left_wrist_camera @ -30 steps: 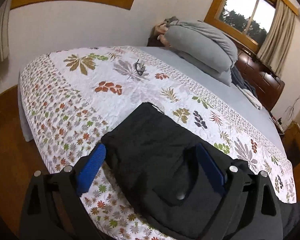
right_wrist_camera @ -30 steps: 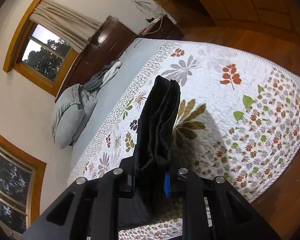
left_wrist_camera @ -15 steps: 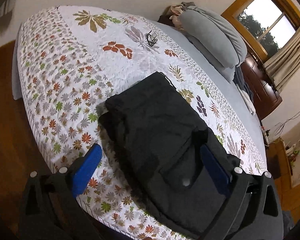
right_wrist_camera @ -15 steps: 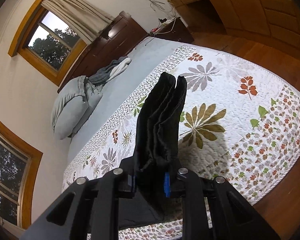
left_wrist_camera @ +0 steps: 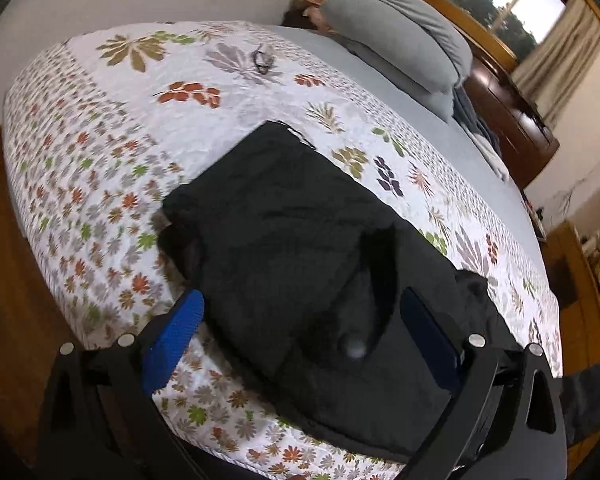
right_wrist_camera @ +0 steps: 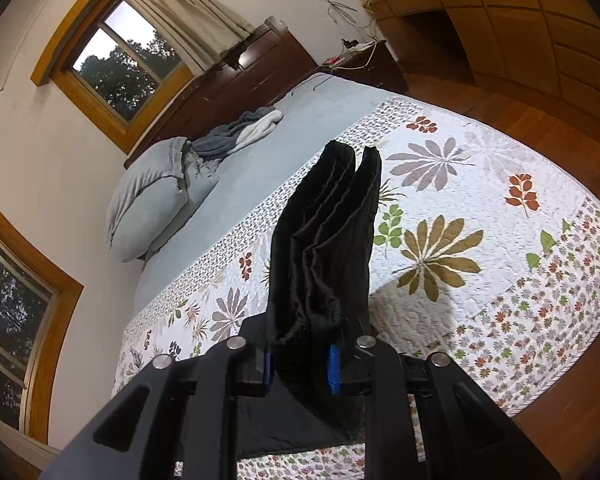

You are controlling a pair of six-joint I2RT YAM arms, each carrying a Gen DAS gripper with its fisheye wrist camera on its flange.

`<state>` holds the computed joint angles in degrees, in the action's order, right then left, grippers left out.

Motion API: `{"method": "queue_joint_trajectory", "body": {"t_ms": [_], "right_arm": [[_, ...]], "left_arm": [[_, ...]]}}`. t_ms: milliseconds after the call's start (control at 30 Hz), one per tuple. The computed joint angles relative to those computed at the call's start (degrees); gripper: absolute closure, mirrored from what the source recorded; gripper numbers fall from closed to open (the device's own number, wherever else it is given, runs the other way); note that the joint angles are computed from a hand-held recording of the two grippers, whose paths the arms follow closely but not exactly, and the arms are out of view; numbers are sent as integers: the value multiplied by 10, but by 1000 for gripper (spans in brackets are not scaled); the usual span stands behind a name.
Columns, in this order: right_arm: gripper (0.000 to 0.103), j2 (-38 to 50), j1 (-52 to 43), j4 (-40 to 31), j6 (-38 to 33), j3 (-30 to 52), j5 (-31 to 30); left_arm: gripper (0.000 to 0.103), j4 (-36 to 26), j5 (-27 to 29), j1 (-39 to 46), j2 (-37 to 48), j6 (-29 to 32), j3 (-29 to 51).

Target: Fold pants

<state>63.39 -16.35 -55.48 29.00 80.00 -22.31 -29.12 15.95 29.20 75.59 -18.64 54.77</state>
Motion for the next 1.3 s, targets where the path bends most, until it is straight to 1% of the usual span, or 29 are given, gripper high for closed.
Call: {"method": "queue_joint_trajectory", "body": {"t_ms": [433, 867, 1300], "right_arm": [[83, 33, 140, -10, 23, 59, 111], [83, 74, 246, -13, 40, 107, 185], [83, 130, 367, 0, 50, 140, 268]], "left_arm": [[5, 0, 24, 20, 5, -14, -10], [5, -6, 36, 26, 9, -15, -7], [5, -13, 49, 34, 37, -9, 7]]}}
